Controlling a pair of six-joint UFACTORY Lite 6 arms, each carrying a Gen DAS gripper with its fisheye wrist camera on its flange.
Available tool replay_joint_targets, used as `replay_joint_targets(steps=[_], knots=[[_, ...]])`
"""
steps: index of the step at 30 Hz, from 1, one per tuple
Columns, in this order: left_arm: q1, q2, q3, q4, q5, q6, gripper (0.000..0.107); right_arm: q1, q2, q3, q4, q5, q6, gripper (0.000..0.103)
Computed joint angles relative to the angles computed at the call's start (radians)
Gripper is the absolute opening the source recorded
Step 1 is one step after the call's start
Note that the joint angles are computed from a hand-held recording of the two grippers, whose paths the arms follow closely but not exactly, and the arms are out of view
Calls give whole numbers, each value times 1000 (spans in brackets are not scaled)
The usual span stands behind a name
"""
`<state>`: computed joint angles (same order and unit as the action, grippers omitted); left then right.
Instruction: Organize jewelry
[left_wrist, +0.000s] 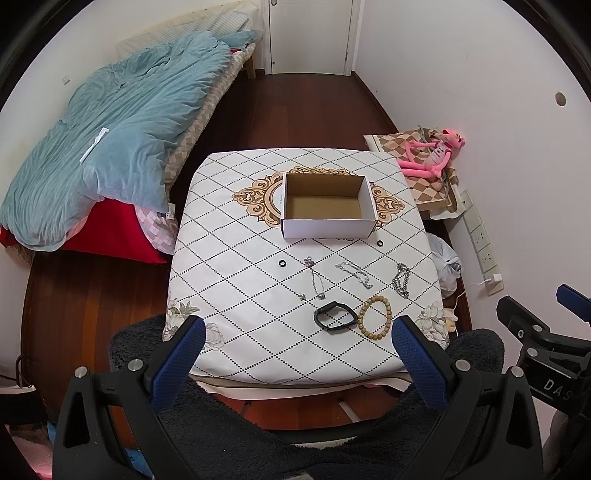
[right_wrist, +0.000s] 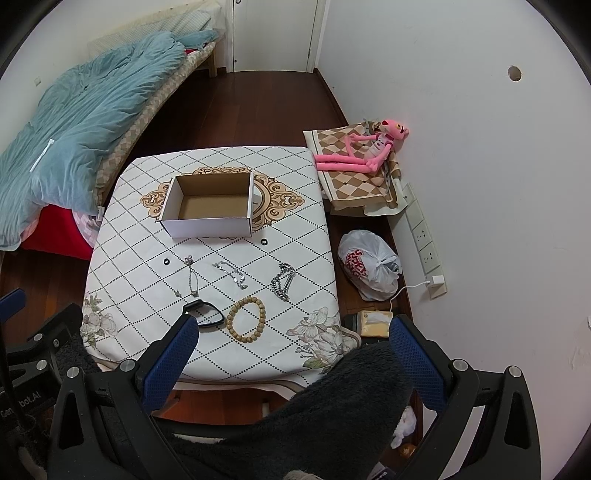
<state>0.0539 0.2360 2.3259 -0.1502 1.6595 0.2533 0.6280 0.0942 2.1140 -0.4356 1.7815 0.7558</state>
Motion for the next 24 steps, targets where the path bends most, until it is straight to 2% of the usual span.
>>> replay_joint_targets(steps=[4, 9, 18, 24], knots=[[2, 27, 52, -2, 25, -3, 103, -5, 7, 21, 2, 9, -12, 103], [9, 9, 22, -5, 12, 3, 103, -2, 13, 40, -1, 19, -17, 103], [34, 86, 177, -25, 84, 12, 103, 8, 17, 56, -8, 28, -15, 103], [43, 24, 66, -30, 35, 28, 103, 14, 27, 82, -11, 38, -16, 103]])
